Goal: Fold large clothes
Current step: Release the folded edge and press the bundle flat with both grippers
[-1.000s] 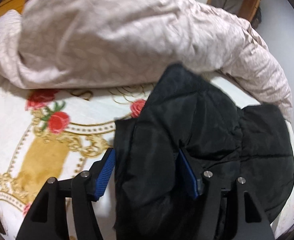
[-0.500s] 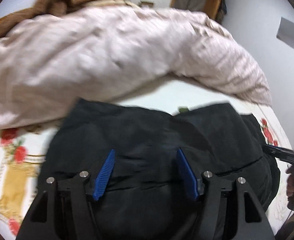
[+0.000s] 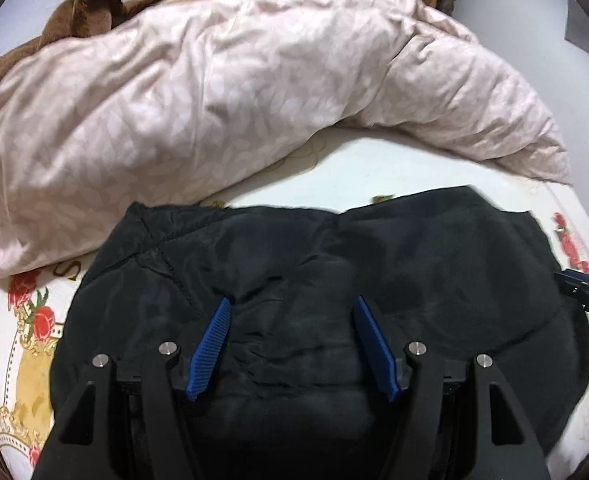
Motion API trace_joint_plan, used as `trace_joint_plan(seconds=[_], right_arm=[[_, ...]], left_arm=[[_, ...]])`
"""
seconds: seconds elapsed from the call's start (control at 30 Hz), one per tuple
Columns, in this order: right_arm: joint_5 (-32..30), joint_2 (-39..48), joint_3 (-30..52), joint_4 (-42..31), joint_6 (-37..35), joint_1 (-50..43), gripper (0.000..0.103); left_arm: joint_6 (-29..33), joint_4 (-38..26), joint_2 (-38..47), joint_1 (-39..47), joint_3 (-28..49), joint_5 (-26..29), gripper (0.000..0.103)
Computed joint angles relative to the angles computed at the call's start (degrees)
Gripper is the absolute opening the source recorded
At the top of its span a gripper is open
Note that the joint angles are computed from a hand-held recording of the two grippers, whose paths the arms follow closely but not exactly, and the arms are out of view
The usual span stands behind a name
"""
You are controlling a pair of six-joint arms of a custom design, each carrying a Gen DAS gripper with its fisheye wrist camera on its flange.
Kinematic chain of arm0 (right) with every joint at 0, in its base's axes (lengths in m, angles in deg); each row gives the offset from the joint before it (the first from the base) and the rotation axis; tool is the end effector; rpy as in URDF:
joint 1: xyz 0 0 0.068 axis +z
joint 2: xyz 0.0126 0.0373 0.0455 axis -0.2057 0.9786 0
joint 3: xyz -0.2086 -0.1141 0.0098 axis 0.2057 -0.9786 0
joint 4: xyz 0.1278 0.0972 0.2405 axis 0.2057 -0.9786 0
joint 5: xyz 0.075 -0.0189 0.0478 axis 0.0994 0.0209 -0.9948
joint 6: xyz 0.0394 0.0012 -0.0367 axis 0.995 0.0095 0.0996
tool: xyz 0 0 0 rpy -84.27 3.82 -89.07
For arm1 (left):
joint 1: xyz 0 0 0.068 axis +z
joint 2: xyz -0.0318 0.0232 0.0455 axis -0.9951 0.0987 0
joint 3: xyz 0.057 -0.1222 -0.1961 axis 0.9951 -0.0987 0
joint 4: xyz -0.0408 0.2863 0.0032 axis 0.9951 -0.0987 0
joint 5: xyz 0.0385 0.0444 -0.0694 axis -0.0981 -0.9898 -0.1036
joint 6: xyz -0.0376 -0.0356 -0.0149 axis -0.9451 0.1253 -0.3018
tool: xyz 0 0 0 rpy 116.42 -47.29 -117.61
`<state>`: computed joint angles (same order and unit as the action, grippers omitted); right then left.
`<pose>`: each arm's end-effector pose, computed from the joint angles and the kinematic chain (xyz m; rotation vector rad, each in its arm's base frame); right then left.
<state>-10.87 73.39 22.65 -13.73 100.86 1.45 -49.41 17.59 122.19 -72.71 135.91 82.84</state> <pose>0.2914 0.0688 0.2808 0.0079 2.6030 0.1610 0.2500 0.0449 0.2991 -0.0179 2.4715 -0.0875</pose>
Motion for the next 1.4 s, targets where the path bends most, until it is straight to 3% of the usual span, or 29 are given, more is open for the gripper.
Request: trace_joint_plan(seconds=[0.2, 0.33, 0.63, 0.93, 1.17, 1.4], right_arm=[[-0.71, -11.13, -6.72, -0.64, 1.57, 0.28, 0.061], [-1.59, -9.23, -9.14, 0.17, -0.02, -0.94, 0.061], [-1.2, -6.2, -10.27, 4.73, -1.63, -1.12, 0.062], [-1.05, -5.74, -9.89, 4.65, -2.36, -1.22, 0.062], [-0.84, -10.13, -9.32, 0.65, -0.5, -0.67, 0.062], [0.04, -22.09, -10.46, -6.79, 3.76, 3.62, 0.063]], left_arm=[[-2.78, -1.8, -4.26, -6.34, -0.45, -0.47, 0.067], [-6.2, 1.12, -1.2, -10.35, -2.86, -4.65, 0.067], [-7.06, 3.99, 0.71, -11.37, -3.48, -6.86, 0.071], [-7.13, 3.6, 0.96, -11.73, -3.2, -7.83, 0.072], [-7.83, -2.62, -3.03, -12.11, -1.04, -9.82, 0.071], [-10.57, -13.37, -12.76, -11.61, 2.94, -10.06, 0.071]])
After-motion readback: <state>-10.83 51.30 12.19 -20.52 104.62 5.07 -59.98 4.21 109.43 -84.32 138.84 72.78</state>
